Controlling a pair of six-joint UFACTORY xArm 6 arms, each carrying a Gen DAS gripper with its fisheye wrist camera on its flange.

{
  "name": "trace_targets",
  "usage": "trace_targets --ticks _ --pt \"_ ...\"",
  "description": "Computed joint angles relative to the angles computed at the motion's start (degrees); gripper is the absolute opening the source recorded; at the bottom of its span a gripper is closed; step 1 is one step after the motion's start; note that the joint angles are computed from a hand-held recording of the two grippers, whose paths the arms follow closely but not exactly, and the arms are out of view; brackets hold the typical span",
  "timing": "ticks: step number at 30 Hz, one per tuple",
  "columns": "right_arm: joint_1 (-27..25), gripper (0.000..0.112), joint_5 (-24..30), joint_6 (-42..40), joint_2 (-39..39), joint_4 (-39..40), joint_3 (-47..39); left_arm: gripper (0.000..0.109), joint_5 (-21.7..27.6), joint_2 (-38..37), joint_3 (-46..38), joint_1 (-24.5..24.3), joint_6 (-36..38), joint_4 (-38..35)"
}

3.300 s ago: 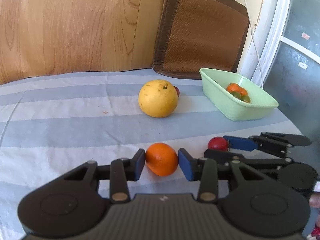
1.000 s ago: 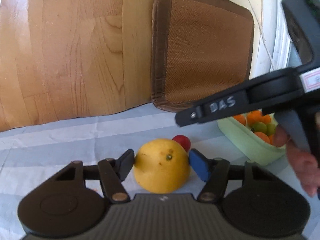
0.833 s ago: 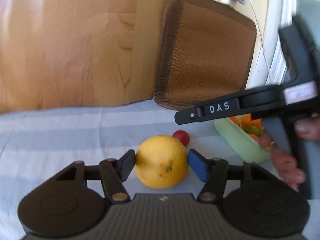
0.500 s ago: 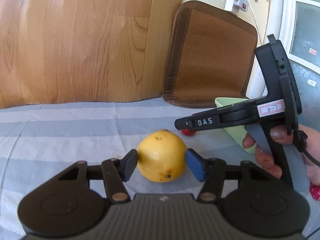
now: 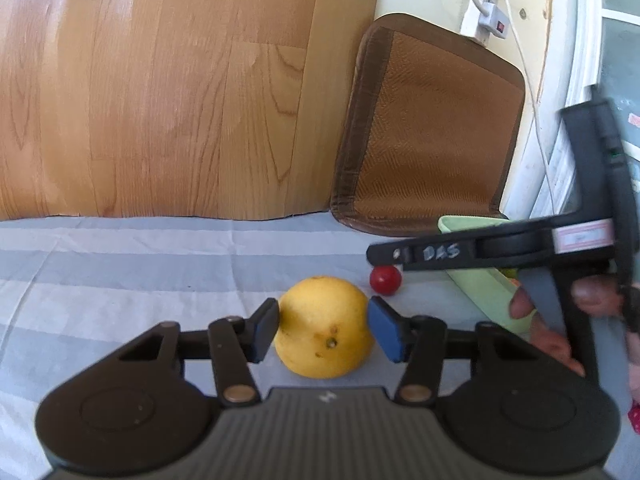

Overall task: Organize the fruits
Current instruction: 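Grasp the yellow grapefruit with the left gripper while the right gripper approaches the kiwi, then carry the grapefruit over the basket and open the left gripper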

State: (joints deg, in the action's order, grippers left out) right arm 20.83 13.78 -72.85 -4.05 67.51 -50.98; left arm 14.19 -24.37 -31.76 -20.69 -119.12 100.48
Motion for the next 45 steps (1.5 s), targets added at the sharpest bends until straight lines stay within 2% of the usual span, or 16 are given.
trace_targets --ticks 2,3,7,10,13,15,19,22,26,28,30,33,39,43,45 --pt "-0.9 0.04 3.2 -7.2 -3.1 8.1 1.6 0.045 -0.5 -1.0 0.7 -0.1 -0.6 1.0" --pt "-2.0 0.04 6.3 -8.1 -5.1 10.2 2.8 0.044 -0.8 -1.6 1.2 -0.1 -1.2 1.7" --pt "-7.1 0.042 19.5 -5.3 -9.6 12.3 6.3 0.046 -2.4 -3.3 2.9 0.4 -0.7 1.8" --pt "-8.6 0.045 24.5 -1.9 -10.0 11.7 7.3 0.048 -3.6 -2.9 2.6 0.9 -2.1 3.0" --pt "-8.0 0.05 24.7 0.4 -8.9 11.4 7.0 0.051 -2.0 -2.5 2.6 0.0 1.0 0.2" --pt "-8.1 0.051 25.9 1.6 -8.7 11.2 6.8 0.058 -2.0 -1.9 2.2 0.1 2.0 -1.0" --pt "-8.5 0.051 28.0 2.8 -9.2 9.2 6.9 0.063 -1.3 0.9 0.0 0.0 1.1 0.2" --pt "-8.9 0.051 29.0 3.0 -9.3 8.1 6.9 0.06 -0.7 1.6 -0.7 -0.2 -1.0 2.0" --pt "-9.8 0.058 31.5 5.3 -8.4 6.1 6.1 0.056 0.4 0.3 0.4 -1.4 0.5 0.5" --pt "-9.7 0.057 30.8 7.5 -8.4 5.7 6.3 0.055 2.1 -0.7 0.9 -2.9 3.4 -2.1" --pt "-10.8 0.056 32.0 7.9 -9.9 6.3 7.1 0.055 3.4 -1.5 0.6 -4.5 5.2 -3.0" --pt "-12.4 0.055 31.0 4.9 -14.6 9.3 9.8 0.055 5.3 -0.5 -2.5 -7.8 6.8 -2.8" --pt "-20.6 0.055 28.6 -2.0 -22.6 15.6 12.5 0.055 4.4 10.9 -17.2 -13.2 4.7 4.0" --pt "-27.3 0.055 27.6 -4.8 -21.6 16.4 10.6 0.055 -1.1 22.8 -29.7 -13.7 0.0 9.2" --pt "-29.5 0.054 26.5 -5.3 -19.2 15.7 8.9 0.055 -4.3 28.5 -35.2 -13.3 2.9 5.6"
